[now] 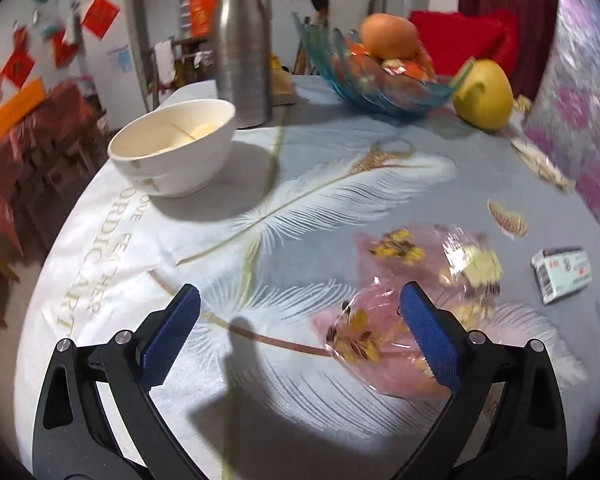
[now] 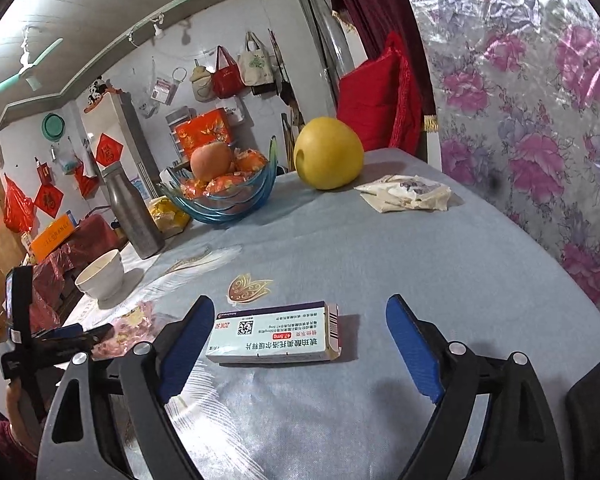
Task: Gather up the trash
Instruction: 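Lower the left gripper onto the pink candy wrapper bag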
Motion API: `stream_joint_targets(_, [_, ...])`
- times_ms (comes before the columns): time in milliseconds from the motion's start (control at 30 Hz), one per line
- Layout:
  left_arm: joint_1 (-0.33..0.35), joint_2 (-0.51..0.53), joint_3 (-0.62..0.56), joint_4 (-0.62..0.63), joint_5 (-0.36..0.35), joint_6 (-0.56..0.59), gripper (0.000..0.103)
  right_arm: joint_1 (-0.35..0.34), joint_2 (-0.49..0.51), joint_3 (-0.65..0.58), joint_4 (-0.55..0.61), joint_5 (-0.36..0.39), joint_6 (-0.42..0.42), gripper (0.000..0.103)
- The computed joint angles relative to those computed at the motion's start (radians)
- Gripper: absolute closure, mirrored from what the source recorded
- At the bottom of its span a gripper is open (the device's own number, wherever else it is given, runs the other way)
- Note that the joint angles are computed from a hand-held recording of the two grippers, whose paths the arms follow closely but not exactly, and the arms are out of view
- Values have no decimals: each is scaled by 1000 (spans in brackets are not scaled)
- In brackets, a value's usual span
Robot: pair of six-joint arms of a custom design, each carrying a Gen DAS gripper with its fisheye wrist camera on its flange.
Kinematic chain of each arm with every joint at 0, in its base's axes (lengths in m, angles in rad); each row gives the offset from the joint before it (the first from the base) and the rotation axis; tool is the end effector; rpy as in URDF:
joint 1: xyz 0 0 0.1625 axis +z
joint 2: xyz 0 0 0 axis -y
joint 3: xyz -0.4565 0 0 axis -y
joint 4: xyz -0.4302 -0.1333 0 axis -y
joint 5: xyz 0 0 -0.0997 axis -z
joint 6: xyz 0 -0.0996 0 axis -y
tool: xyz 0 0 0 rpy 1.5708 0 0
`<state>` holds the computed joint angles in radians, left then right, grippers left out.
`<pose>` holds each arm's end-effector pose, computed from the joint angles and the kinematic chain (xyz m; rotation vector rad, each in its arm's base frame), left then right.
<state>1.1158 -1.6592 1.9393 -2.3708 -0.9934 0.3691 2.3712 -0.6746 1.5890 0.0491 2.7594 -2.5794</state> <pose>-0.0516 -0.5326 0.4754 0.8215 2.3735 -0.6973 0.4292 -0.3595 0.0194 -0.1959 -2.1814 1.4335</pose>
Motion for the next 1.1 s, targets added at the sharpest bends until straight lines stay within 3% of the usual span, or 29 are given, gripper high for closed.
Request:
stream_joint_targets(167, [-24,-53,41,-60,-80,61,7,-14,-10,13,21,-27,55,17])
stream_joint_targets(333, [-45,-83,83,-148,-139,136,7,-15,-8,9,25,-40,46,16])
stream_joint_targets(400, [-49,-72,83,-127,-130,147,7,-15,-7,7,26,-41,42,16])
stream_joint_targets(567, [-60,-22,76,-22,-32,144,7,-16,-10,10,27,-54,44,16])
stream_joint_targets(667, [-49,-5,59,21,-23,125,7,-16,-8,8,30,-54,44,16])
stream_joint_targets(800, [-25,36,-1,170,-12,40,6,-16,-8,8,33,-55,49,16])
stream_joint_targets(1100, [-28,28,8,152,-4,42,6,-22,-8,8,40,-66,63,16])
